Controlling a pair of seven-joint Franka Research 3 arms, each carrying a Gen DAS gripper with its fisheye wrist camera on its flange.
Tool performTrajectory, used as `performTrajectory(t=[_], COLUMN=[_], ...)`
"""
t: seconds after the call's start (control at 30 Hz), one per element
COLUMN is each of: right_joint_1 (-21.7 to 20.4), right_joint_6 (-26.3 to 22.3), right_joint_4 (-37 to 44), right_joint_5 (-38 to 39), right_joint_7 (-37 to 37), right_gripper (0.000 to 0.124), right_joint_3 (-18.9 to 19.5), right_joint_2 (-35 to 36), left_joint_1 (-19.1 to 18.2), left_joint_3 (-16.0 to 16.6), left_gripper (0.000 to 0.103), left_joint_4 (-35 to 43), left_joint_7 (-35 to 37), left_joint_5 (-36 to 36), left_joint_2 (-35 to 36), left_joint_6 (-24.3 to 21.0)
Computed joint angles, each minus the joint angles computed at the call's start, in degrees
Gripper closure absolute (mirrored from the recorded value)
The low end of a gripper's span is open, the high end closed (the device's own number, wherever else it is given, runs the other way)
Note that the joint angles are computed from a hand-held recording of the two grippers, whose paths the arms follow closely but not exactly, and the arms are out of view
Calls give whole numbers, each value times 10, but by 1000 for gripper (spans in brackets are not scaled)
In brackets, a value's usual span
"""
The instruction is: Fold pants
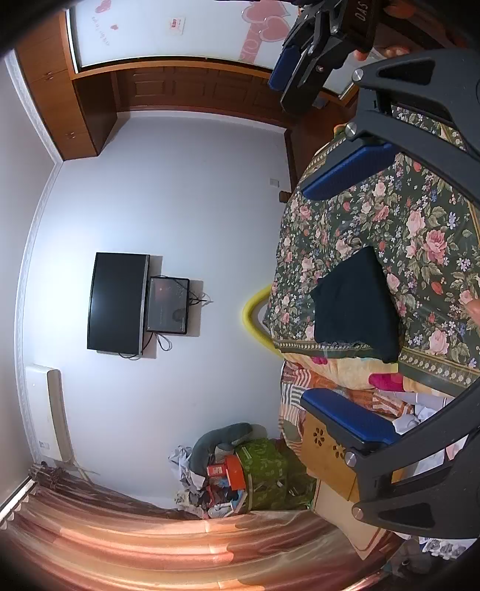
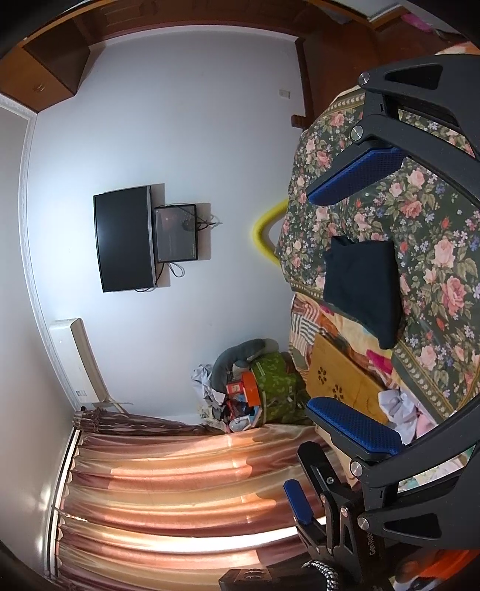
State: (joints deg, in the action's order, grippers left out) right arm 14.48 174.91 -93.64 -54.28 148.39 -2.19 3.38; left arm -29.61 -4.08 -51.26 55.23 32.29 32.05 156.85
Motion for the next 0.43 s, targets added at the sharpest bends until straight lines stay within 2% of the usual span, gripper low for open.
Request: performTrajectory(t=[0.43], right_joint_1=[4], right_joint_6=[-1], right_joint_4=[5], right_joint_5=[15], right_joint_7=[-8], right_gripper=[21], right_joint_3=[-4], right_joint_2=[7], left_joint_1=[-3], left_joint_3=[-1], left_gripper=[0], left_joint_4=[16], left_joint_7=[11], left_joint_5=[-6], left_joint_2=[13], left_joint_6=[-11])
